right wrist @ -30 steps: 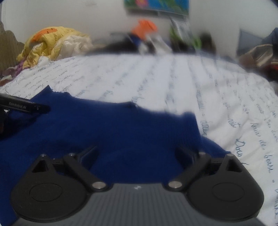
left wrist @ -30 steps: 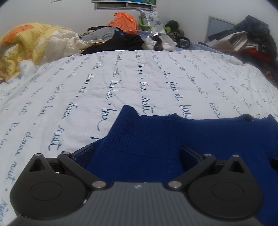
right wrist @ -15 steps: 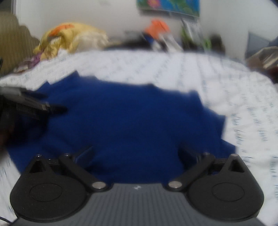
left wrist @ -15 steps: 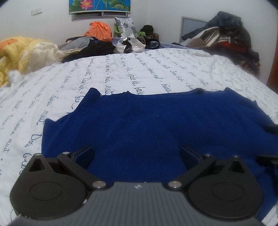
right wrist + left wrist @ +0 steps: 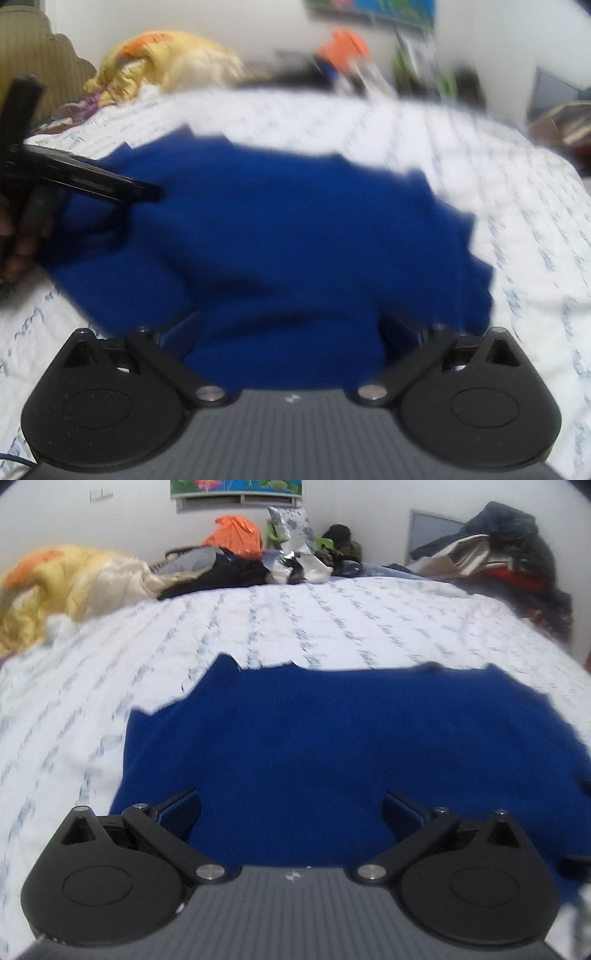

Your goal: Fold small clothes

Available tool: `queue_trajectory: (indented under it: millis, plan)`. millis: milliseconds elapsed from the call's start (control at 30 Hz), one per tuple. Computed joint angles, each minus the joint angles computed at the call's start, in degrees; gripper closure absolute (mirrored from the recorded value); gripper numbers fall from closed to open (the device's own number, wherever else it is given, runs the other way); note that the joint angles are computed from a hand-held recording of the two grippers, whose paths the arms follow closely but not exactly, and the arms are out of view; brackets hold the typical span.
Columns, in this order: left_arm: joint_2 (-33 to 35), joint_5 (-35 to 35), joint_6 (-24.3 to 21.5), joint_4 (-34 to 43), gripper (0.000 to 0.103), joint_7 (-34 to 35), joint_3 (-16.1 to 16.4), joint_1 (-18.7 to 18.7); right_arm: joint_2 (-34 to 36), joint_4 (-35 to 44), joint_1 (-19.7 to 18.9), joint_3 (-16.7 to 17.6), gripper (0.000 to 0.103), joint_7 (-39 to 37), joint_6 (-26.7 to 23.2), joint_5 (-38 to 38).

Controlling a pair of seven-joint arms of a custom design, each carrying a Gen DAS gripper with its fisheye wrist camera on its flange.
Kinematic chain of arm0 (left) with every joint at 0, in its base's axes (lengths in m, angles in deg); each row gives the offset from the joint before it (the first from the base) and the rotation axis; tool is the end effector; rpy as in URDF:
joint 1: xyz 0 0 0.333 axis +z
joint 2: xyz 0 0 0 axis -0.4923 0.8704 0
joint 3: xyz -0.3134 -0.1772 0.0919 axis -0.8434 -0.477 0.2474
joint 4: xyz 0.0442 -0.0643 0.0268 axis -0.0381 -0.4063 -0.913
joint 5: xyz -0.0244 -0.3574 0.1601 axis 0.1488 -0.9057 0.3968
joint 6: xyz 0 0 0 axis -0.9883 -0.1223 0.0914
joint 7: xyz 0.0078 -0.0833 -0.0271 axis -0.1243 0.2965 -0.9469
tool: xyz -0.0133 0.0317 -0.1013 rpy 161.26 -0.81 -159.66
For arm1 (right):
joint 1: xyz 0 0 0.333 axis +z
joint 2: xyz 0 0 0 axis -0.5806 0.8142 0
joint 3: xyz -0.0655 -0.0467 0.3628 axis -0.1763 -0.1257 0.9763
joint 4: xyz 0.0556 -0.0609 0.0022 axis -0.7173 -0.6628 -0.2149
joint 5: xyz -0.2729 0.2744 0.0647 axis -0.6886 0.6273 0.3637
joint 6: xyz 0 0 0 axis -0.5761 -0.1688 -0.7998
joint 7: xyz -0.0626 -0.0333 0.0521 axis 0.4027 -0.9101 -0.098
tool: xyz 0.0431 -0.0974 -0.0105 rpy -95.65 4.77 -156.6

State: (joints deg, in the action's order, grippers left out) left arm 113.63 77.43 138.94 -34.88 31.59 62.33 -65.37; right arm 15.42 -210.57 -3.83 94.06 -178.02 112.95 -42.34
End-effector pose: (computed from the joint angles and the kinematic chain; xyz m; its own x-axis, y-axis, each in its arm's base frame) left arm 0.5654 -0.4845 0.3352 -0.7026 -0.7115 -0.0015 -0.4698 0.4655 -0.7501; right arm 0.3337 0.3101 0.3080 -0.2486 -0.9686 -0.0052 -0.6447 0.1695 -0.7454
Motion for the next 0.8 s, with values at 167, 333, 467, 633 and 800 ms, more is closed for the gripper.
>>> queue_trajectory:
  millis: [167, 333, 467, 633, 800]
  plan:
    - [-3.3, 0.4, 3.4, -7.6, 0.0, 1.6, -1.5, 1.3, -1.8, 0.4, 1.4, 1.1, 0.0, 0.4, -2.3, 4.1]
    - [-2.5, -1.0, 11.7, -11.1, 0.0, 3.8, -3.6, 2.3, 2.9, 1.1, 2.6, 0.7, 0.0, 5.8, -5.9, -4.3]
    - [-2.1, -0.6, 10.7, -10.3, 0.0, 4.7, -6.1, 4.6, 2.2, 0.4, 2.0, 0.6, 0.0, 6.5, -5.5, -5.0]
    - [-1.9, -1.0, 10.6, -10.1, 0.0, 5.4, -6.8, 5.2, 2.4, 0.7, 1.5, 0.2, 0.0, 7.0, -5.0, -6.0]
    - [-2.0, -1.2, 11.2, -10.5, 0.0, 5.5, -7.3, 5.7, 2.6, 1.1, 0.7, -0.3, 0.0, 7.7, -4.4, -7.2]
